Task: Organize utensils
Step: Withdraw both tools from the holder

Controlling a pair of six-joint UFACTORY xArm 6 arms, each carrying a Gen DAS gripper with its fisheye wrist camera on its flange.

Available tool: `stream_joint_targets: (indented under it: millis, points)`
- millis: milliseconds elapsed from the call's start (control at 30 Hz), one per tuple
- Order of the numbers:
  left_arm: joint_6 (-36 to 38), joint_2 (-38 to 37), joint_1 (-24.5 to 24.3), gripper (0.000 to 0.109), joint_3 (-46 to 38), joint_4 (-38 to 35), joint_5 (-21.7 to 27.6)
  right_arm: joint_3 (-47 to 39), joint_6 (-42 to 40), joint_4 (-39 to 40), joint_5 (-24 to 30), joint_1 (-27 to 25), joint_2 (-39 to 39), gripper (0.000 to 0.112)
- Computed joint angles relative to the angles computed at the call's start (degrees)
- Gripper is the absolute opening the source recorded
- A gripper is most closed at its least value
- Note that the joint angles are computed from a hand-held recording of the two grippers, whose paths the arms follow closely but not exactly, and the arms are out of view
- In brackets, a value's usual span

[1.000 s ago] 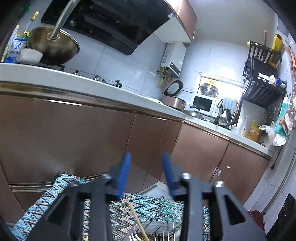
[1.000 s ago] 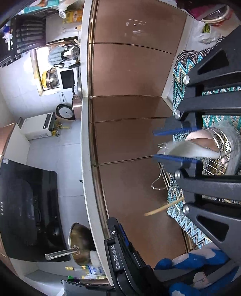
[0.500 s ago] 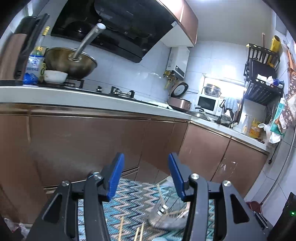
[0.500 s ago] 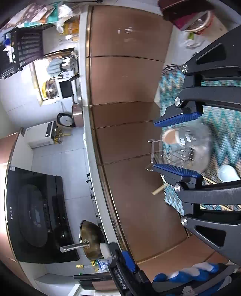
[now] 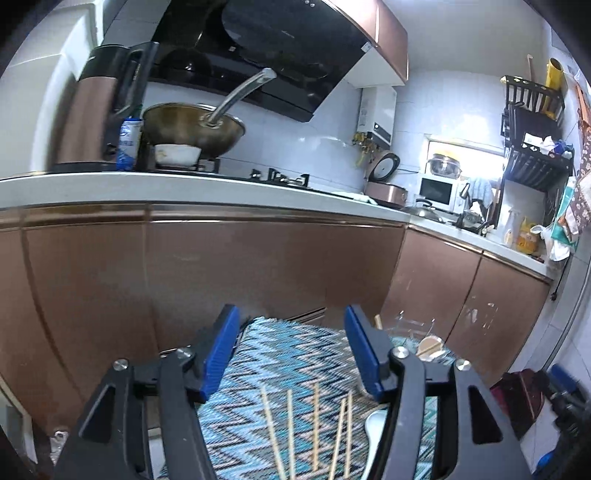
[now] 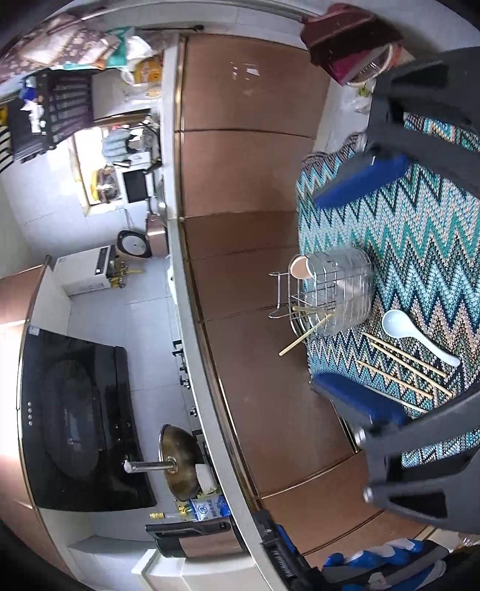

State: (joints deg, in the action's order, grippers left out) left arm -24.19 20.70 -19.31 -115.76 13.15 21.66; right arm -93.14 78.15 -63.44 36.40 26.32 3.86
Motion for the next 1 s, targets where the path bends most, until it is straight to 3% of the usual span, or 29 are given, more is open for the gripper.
stream_joint_targets:
  millis: [267, 400, 500, 600, 767, 1000]
  points:
    - [-1.26, -8.09, 2.98, 0.058, 11.07, 1.63, -2.07, 1.84, 1.61, -2.89, 5.33, 3.51, -3.31, 0.103]
    - [-0.65, -10.2, 3.91, 0.065, 13.96, 1.03, -3.3, 1.94, 4.46, -7.17, 9.0, 5.41, -4.14, 0.103]
    - [2.58, -10.52, 4.11, 0.065, 14.46, -1.98, -3.6, 4.34, 8.44, -10.13, 5.63, 5.12, -6.13, 0.103]
    - [8.61, -10.51, 3.83, 0.065, 14.63, -8.71, -2.93, 4.6, 7.02, -9.57, 6.4, 5.46, -6.35, 0.103]
    - [17.21, -8.53, 3.17, 0.065, 11.87, -17.98, 1.33, 6.85, 10.52, -10.33, 4.6, 4.21, -7.25, 0.103]
    - [21.27, -3.77, 2.1, 0.065, 6.25, -21.06, 7.73, 9.11, 11.48, -9.24, 1.5, 1.85, -7.47, 0.103]
